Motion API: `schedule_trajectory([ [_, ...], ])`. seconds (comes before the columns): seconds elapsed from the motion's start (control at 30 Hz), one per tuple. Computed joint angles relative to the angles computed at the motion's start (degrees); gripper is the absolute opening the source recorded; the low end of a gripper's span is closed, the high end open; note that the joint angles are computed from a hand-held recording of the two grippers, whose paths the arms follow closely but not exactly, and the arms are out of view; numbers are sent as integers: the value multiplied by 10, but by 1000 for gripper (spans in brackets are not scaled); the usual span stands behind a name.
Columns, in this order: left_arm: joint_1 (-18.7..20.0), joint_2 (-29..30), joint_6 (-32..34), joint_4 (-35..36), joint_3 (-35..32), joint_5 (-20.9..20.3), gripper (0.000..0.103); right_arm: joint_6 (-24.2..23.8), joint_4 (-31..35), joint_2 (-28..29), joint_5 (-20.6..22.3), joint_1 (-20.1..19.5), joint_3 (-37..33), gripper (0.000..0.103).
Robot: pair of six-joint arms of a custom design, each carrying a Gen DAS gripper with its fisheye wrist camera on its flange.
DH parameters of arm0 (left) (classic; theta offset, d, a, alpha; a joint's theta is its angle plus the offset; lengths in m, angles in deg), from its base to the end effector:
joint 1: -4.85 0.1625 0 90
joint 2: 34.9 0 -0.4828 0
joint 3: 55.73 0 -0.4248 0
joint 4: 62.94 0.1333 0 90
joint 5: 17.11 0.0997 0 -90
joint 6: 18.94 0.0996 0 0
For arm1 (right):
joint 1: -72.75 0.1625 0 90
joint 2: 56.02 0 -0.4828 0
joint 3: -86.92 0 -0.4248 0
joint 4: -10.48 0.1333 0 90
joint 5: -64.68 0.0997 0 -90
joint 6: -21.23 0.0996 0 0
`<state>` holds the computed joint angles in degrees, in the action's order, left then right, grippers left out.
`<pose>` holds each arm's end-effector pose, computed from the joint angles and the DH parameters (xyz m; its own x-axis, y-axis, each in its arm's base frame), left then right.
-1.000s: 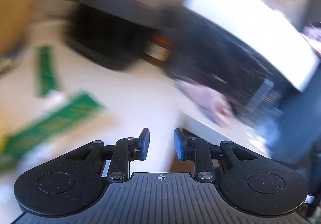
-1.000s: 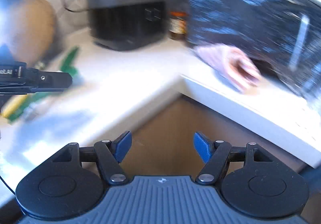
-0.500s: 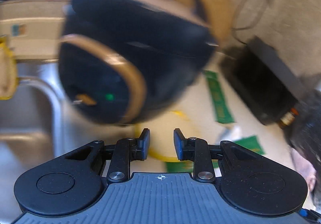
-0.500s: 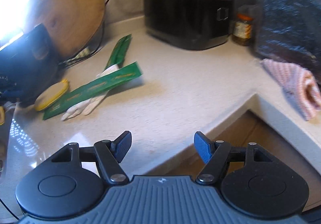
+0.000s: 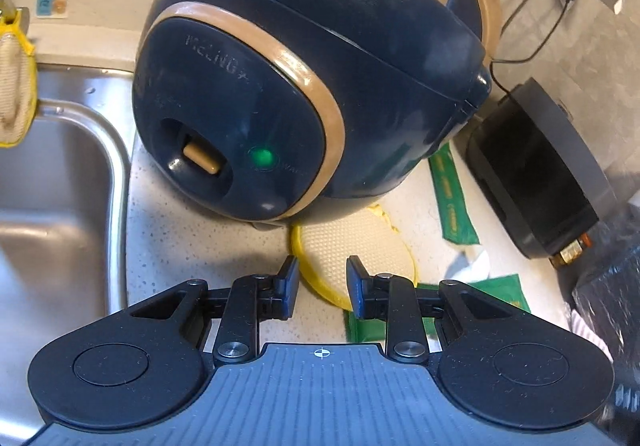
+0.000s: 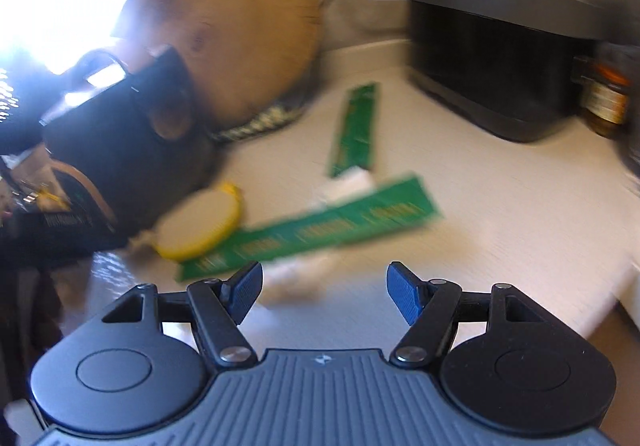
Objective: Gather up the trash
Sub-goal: 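Move both tools back over the counter toward the yellow-rimmed mesh pad, then lower the left tool onto the rim of the yellow-rimmed mesh pad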
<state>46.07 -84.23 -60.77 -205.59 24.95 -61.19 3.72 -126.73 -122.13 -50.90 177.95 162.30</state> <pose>-0.4634 -0.6783 0.2793 -0.9552 -0.1477 -0.2565 0.0856 0.6918 -0.7170 0.2834 -0.6988 0.5260 -0.8343 -0.2102 0.5097 -0.4800 0.7317 -0.4839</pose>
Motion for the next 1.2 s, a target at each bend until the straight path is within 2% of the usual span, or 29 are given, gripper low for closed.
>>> schedule_trajectory([
  [0.1, 8, -6, -1, -6, 6, -24, 29, 40, 79, 52, 52, -8, -76, 71],
  [0.17, 13, -9, 4, -19, 9, -38, 29, 47, 109, 89, 68, -9, -119, 71],
  [0.3, 19, -11, 25, -48, 16, -46, 29, 27, 107, 151, 33, -1, -171, 69],
  [0.37, 23, -14, 22, -48, 20, -51, 29, 24, 126, 169, 19, -3, -190, 54],
  [0.4, 24, -15, 18, -44, 21, -53, 29, 31, 146, 175, 18, -4, -200, 43],
  [0.43, 26, -15, 13, -38, 21, -53, 29, 40, 163, 177, 24, -7, -205, 36],
  [0.6, 28, -15, 19, -25, 20, -73, 30, 45, 205, 142, 74, -14, -174, 31],
  [0.67, 24, -17, 26, -16, 21, -78, 30, 34, 204, 119, 71, -12, -144, 31],
  [0.83, 11, -34, 70, -19, 38, -134, 28, 19, 227, 58, 92, -18, -83, 29],
  [0.93, -8, -32, 123, -11, 36, -116, 28, -20, 218, 23, 75, -14, -41, 29],
  [1.07, -25, -11, 174, 4, 18, -76, 28, -60, 156, -10, 31, -2, 6, 30],
  [1.17, -37, 4, 177, 41, 3, -21, 28, -46, 87, -21, 19, 1, 25, 40],
  [1.2, -39, 7, 177, 49, 2, -9, 28, -36, 54, -22, 9, 2, 33, 50],
])
